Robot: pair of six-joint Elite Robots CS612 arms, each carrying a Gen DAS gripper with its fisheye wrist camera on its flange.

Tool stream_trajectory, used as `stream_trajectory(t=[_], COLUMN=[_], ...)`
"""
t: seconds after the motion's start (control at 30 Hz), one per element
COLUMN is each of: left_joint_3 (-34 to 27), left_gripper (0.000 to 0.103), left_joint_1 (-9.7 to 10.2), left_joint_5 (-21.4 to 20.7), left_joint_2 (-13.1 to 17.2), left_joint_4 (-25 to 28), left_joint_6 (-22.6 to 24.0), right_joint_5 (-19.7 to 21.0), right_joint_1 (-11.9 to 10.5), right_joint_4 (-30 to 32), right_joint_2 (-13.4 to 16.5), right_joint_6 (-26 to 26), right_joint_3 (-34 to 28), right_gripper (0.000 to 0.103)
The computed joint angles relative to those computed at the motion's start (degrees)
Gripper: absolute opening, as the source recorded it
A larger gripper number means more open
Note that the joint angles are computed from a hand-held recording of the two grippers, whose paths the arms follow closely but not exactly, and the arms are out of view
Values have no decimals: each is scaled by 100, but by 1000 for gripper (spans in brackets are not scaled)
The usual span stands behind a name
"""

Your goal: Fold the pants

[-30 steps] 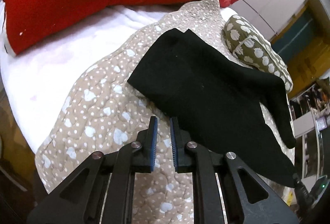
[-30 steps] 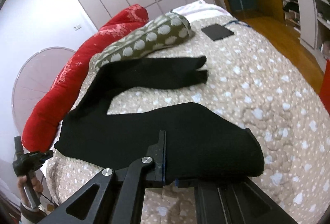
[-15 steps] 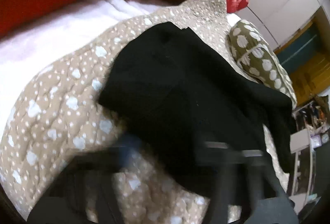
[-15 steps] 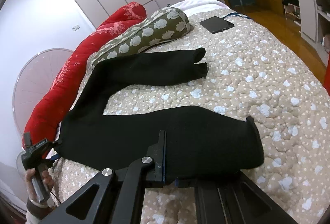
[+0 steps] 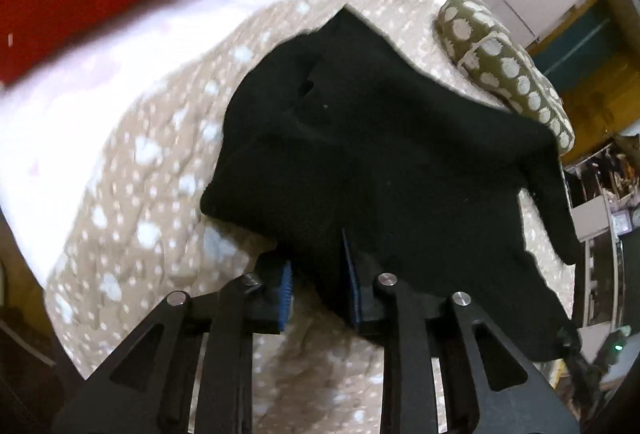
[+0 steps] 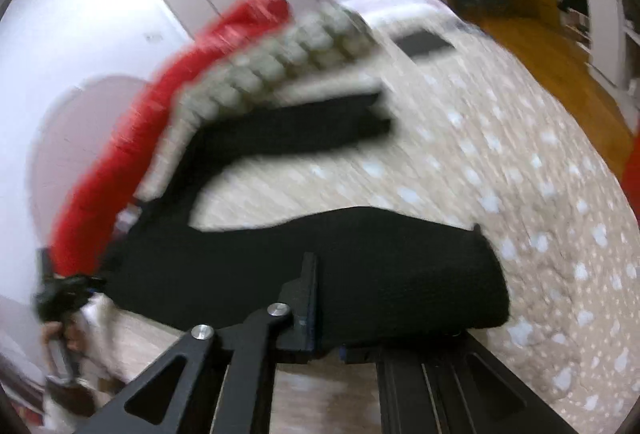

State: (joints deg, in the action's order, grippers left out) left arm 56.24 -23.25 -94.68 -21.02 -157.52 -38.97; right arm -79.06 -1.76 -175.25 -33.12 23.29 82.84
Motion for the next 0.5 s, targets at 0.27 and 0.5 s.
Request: stream_trajectory(t=[0.27,0.5], left_joint_3=[702,-195], left_gripper=[33,33], left_joint_1=[-165,-143], left_joint_5=[1429,1188], left_joint_2=[-546,-150], left_joint_4=[-484,8], left_joint_6=[436,841], right_joint_5=[-782,-471], right_joint_1=[165,481], right_joint_4=[-223,-156], right_joint_2=[-91,473], right_joint_6=[-718,-1714], right_joint_3=[-239,-1799], right_gripper=[34,37])
